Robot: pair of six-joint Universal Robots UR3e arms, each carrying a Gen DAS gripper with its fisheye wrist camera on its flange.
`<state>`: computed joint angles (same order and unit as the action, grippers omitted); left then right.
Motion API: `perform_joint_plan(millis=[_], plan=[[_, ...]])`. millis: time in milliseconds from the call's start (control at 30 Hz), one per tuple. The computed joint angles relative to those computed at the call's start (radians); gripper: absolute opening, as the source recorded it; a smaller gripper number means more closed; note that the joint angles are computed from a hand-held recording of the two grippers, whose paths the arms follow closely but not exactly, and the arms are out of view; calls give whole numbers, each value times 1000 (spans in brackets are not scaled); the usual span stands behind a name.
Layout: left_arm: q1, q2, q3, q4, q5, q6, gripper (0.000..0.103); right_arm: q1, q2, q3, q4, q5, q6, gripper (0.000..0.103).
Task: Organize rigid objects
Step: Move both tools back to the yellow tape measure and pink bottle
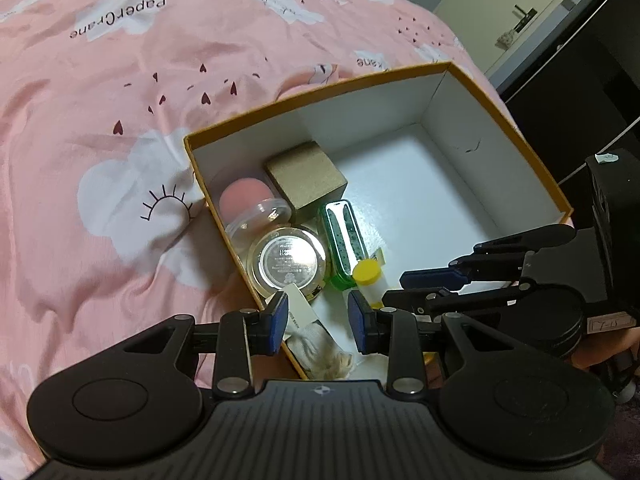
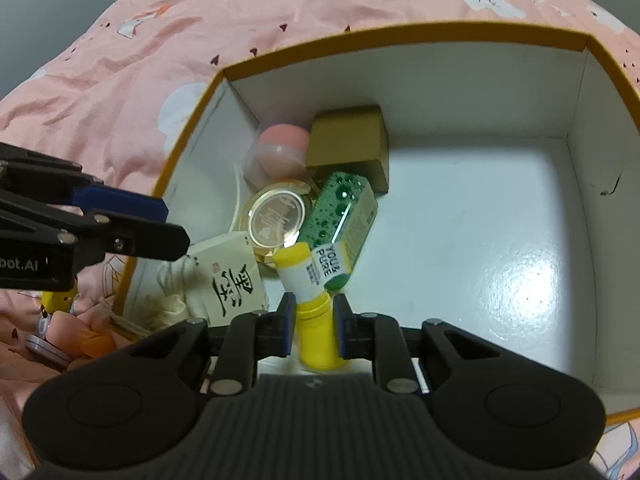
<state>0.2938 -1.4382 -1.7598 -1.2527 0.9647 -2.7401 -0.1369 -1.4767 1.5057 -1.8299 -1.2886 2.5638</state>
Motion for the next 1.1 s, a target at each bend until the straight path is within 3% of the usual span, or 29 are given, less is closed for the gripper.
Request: perform_joint_plan(millis=[233, 533, 867, 1100], plan=[[114, 148, -51, -119, -53, 120, 37, 7, -110, 50, -26, 54, -21, 33], [414, 378, -53, -481, -88, 392, 37, 52, -261, 112, 7, 217, -88, 45], [800, 570, -89, -830, 26, 717, 40, 244, -260, 146, 7, 242, -115, 51], [958, 701, -240, -822, 152, 792, 43, 357, -129, 136, 32, 218, -178, 55]])
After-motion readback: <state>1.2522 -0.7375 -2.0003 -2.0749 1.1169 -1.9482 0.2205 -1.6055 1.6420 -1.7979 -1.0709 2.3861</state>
